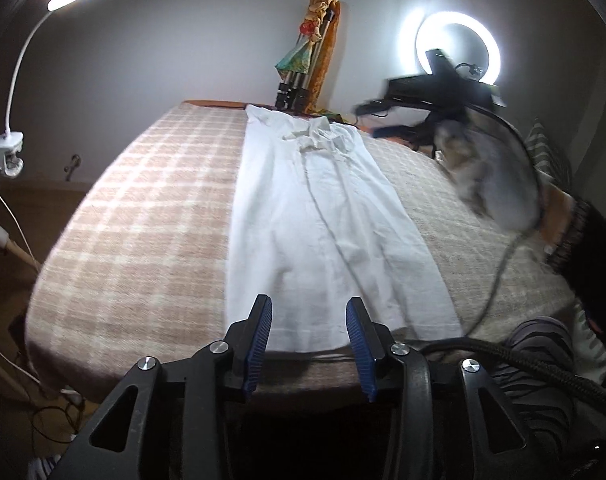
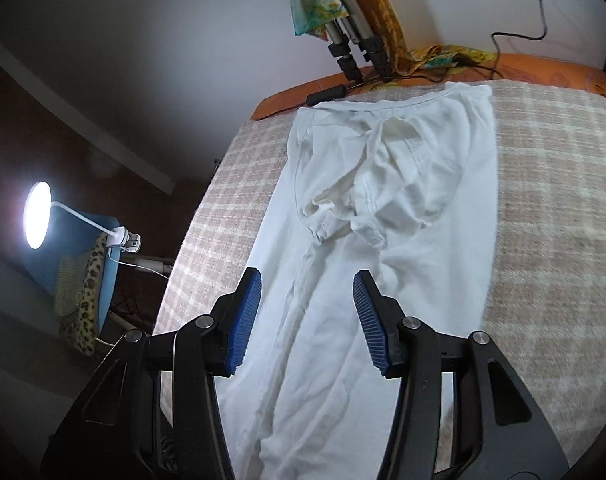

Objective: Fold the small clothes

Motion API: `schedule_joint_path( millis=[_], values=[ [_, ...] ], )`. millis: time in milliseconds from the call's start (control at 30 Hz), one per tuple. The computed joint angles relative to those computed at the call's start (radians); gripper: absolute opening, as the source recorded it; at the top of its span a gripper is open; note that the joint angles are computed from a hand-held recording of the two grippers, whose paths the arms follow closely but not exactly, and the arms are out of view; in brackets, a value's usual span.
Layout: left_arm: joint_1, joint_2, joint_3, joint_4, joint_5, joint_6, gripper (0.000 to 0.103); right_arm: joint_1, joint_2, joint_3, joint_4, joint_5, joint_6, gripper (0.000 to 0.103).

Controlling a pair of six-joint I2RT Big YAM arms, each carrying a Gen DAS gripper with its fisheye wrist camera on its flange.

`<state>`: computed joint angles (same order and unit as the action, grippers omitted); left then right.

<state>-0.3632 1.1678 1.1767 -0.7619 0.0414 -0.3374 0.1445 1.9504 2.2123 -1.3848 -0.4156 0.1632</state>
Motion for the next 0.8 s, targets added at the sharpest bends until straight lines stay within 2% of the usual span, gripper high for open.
schedule_joint_path(
  millis=[200, 300, 433, 533, 633, 800],
  values=[
    [0.048, 0.023, 0.030, -0.059, -0.056, 0.133, 0.040, -0.009, -0.257, -0.310, 0.014, 0.067, -0.010, 0.051],
    [0.082, 0.044, 0.036, -0.098, -0.029, 0.170, 0.040, -0.004, -0.379, -0.481, 0.005, 0.087, -0.026, 0.051],
    [0.110, 0.080, 0.046, -0.147, 0.028, 0.163, 0.040, 0.002, -0.483, -0.656, -0.004, 0.066, -0.021, 0.051],
    [0.123, 0.100, 0.051, -0.157, 0.102, 0.144, 0.040, 0.011, -0.538, -0.750, 0.011, 0.068, -0.009, 0.051],
    [0.144, 0.119, 0.053, -0.166, 0.182, 0.095, 0.040, 0.007, -0.572, -0.810, 0.026, 0.048, 0.018, 0.051],
    [0.171, 0.130, 0.047, -0.160, 0.257, 0.033, 0.040, -0.002, -0.606, -0.861, 0.066, 0.007, 0.040, 0.051]
  ],
)
